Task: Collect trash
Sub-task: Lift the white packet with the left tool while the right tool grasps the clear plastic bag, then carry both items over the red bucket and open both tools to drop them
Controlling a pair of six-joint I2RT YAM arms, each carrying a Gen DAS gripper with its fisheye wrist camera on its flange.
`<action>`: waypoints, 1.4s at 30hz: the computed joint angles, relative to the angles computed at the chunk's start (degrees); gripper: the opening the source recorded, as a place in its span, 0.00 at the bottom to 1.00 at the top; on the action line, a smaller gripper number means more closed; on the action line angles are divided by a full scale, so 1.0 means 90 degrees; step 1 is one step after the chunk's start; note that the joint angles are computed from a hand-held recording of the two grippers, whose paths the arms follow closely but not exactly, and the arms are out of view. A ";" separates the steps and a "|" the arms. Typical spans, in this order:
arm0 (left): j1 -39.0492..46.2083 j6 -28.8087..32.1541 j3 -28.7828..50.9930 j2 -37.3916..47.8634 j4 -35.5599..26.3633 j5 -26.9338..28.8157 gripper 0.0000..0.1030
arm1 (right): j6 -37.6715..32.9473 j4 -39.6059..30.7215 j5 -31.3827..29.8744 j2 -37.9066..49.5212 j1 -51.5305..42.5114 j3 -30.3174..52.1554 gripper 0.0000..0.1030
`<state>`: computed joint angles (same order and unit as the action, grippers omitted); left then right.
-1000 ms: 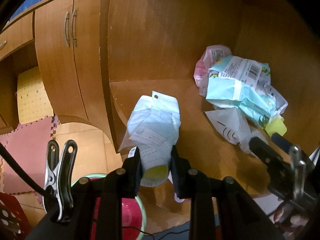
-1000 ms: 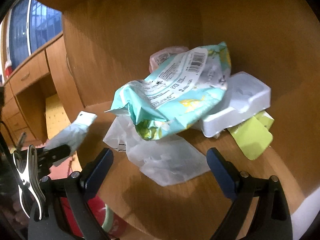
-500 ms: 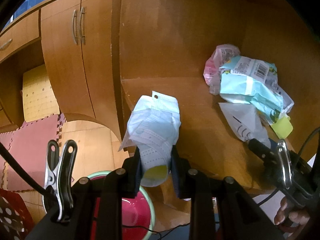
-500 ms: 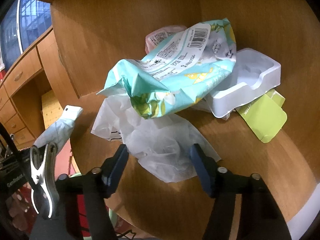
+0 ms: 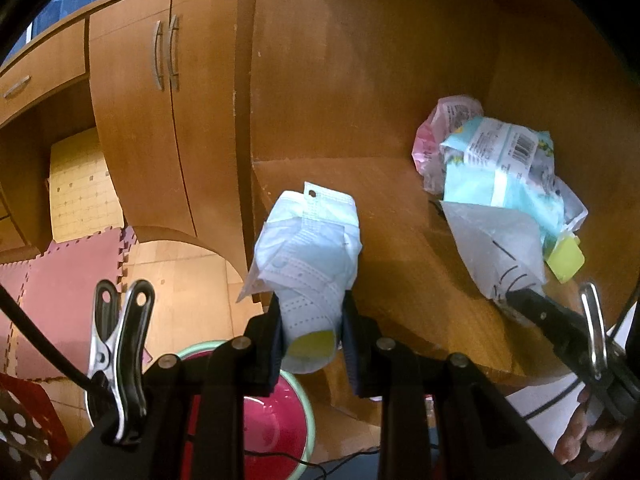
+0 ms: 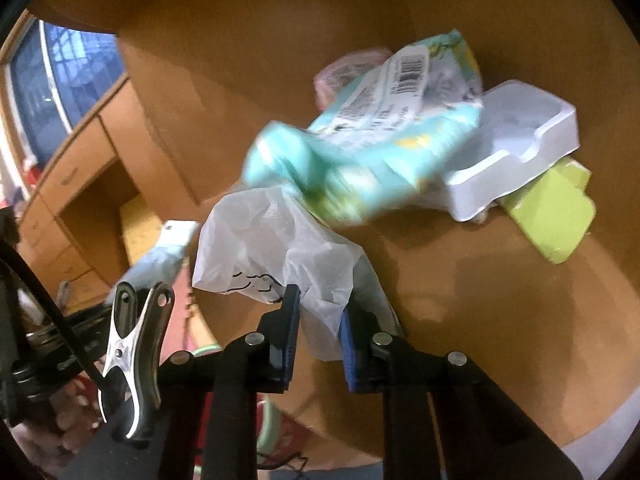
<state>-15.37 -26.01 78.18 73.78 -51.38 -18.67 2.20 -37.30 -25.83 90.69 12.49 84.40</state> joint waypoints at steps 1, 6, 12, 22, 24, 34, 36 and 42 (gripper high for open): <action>-0.0001 -0.0006 -0.0012 -0.0027 -0.0013 -0.0007 0.25 | -0.0011 -0.0021 -0.0185 -0.0009 -0.0005 0.0001 0.18; -0.0012 -0.0052 -0.0107 -0.0202 -0.0097 -0.0060 0.25 | 0.0007 -0.0036 -0.0832 -0.0038 -0.0026 -0.0055 0.18; 0.0059 -0.0201 -0.0391 -0.0576 -0.0305 -0.0076 0.25 | -0.0190 0.0084 -0.1001 -0.0226 0.0153 -0.0179 0.18; 0.0282 -0.0480 -0.1014 -0.1677 -0.1073 -0.0209 0.25 | -0.0296 0.0143 -0.1083 -0.0492 0.0629 -0.0407 0.18; 0.0400 -0.0564 -0.1155 -0.1940 -0.1276 -0.0176 0.25 | -0.0293 0.0168 -0.1012 -0.0538 0.0851 -0.0453 0.18; 0.1370 -0.0307 -0.1861 -0.2622 -0.1571 0.0278 0.25 | -0.0555 0.0185 -0.0424 -0.0618 0.1862 -0.0758 0.18; 0.1622 -0.0196 -0.2027 -0.2694 -0.1519 0.0457 0.25 | -0.0557 0.0197 -0.0298 -0.0545 0.2051 -0.0764 0.18; 0.2258 0.0139 -0.2424 -0.2702 -0.1259 0.1076 0.25 | -0.0587 0.0191 0.0162 -0.0208 0.2572 -0.0745 0.18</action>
